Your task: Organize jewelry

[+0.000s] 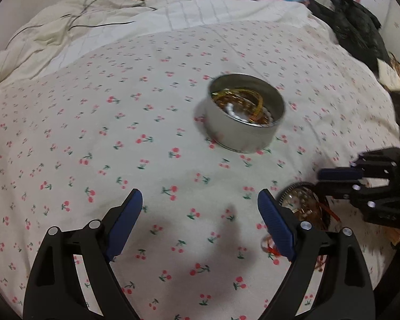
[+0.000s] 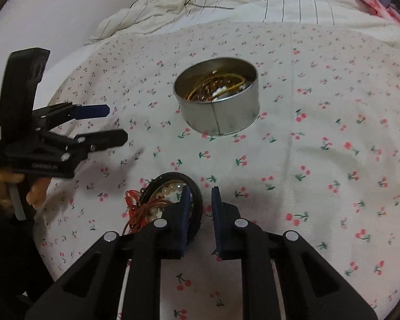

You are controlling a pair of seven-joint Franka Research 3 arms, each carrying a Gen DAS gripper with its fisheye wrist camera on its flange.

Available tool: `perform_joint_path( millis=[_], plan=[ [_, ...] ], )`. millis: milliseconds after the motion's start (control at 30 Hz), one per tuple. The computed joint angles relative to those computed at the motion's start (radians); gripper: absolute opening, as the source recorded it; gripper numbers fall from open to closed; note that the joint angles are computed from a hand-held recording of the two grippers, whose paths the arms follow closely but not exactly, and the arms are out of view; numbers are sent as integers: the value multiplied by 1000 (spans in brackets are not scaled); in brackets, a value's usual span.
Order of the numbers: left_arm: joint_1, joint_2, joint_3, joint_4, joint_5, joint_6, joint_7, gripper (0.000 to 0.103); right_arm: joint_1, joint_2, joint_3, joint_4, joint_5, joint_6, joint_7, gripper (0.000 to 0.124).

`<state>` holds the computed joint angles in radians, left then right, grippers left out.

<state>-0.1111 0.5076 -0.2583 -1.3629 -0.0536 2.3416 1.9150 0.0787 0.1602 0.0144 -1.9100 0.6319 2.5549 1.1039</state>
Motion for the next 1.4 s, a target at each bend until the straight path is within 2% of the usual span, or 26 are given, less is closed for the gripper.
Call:
perform_joint_path(
  millis=[167, 233, 367, 467, 600, 700, 767, 800, 833, 867, 900, 933, 1000, 1067, 1133, 1267, 1333, 1400],
  plan=[
    [-11, -5, 6, -13, 24, 6, -6, 84, 18, 35, 0, 26, -69, -15, 43, 12],
    [-8, -6, 5, -12, 21, 8, -10, 84, 12, 35, 6, 23, -45, -3, 30, 11],
    [-4, -3, 3, -4, 15, 4, -11, 84, -19, 13, 27, 12, 110, 4, -71, 11],
    [-2, -4, 6, -4, 16, 8, -13, 84, -53, -10, 36, 10, 314, -34, -211, 11],
    [-3, 2, 10, 4, 23, 4, -26, 84, -39, -20, 15, 7, 340, -31, -229, 11],
    [-3, 4, 10, 9, 27, 2, -27, 84, -46, -25, 12, 10, 419, -58, -282, 11],
    [-4, 3, 12, 7, 32, 6, -31, 84, -49, -32, -10, 17, 532, -128, -365, 11],
    [-3, 4, 12, 10, 30, 4, -32, 84, -78, -56, 6, -2, 552, -138, -391, 11],
    [-2, 6, 12, 12, 31, 2, -34, 84, -71, -61, 11, -6, 502, -93, -359, 10],
    [-2, 6, 14, 11, 32, 4, -36, 84, -30, -54, -14, -8, 381, -16, -276, 10],
    [-3, 7, 15, 13, 35, 3, -39, 84, -24, -44, -19, -5, 322, 5, -209, 10],
    [-2, 9, 14, 17, 34, -2, -39, 84, -32, -33, -21, 0, 316, -4, -171, 11],
    [3, 9, 7, 18, 27, -9, -26, 84, -28, -31, -23, -5, 262, 34, -118, 11],
    [30, 10, -24, 26, -23, -43, 34, 84, -38, -27, -24, -4, 273, 51, -86, 11],
    [54, 3, -49, 19, -79, -64, 102, 84, -33, -14, -39, -5, 179, 85, 24, 11],
    [82, -21, -88, -9, -185, -134, 267, 84, -44, 12, -47, 6, 73, 85, 157, 11],
    [75, -38, -87, -31, -208, -160, 322, 84, -57, 19, -40, 11, 71, 73, 167, 11],
    [62, -29, -78, -14, -217, -220, 350, 84, -61, 27, -37, 17, 56, 67, 185, 11]
  ],
)
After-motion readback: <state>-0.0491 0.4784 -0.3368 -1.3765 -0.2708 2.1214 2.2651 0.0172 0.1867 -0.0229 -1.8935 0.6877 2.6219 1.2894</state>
